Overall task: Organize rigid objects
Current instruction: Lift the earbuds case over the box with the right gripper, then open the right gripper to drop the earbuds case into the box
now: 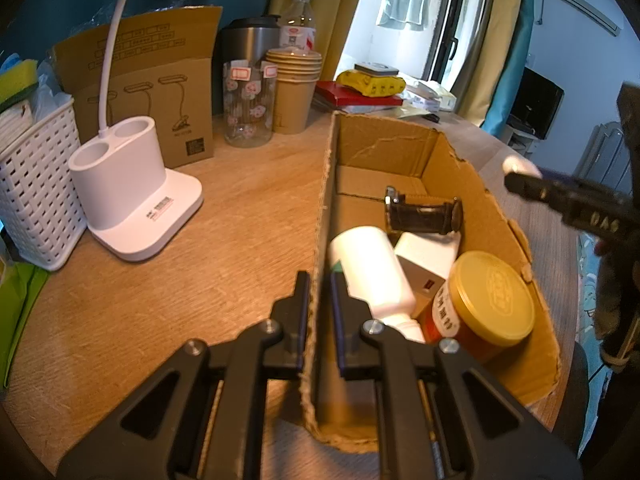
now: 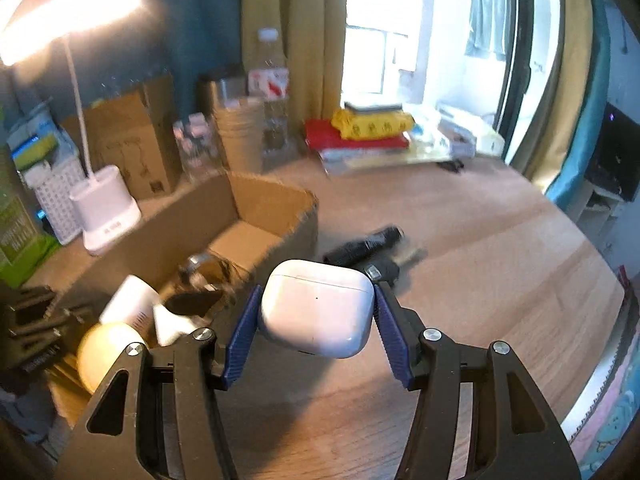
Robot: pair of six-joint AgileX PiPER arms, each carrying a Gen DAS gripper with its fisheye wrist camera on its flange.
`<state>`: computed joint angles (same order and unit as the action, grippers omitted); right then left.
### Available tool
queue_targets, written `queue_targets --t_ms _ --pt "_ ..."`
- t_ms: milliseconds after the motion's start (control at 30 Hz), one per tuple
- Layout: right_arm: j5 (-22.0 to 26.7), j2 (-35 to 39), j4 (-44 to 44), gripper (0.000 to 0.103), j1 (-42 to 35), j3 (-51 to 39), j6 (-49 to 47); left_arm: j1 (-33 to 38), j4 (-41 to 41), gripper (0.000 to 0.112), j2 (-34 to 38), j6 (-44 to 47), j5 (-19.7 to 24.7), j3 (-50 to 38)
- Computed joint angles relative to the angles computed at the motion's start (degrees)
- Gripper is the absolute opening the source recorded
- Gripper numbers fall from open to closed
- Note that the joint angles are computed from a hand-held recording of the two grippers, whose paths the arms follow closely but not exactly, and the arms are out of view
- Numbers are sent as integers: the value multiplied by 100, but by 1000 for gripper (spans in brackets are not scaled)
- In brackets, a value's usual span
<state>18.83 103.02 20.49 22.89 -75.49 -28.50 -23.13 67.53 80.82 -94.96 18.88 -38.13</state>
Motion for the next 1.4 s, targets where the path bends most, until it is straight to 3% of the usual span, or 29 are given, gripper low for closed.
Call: queue_targets --t_ms 367,567,1400 --pt "208 214 -801 60 536 -569 618 12 -15 11 2 19 -11 -4" --pt "229 491 -757 60 771 -891 310 -6 23 11 23 -107 18 4" --pt "1505 1823 -1713 60 1422 -2569 234 -8 6 11 26 -70 7 -4"
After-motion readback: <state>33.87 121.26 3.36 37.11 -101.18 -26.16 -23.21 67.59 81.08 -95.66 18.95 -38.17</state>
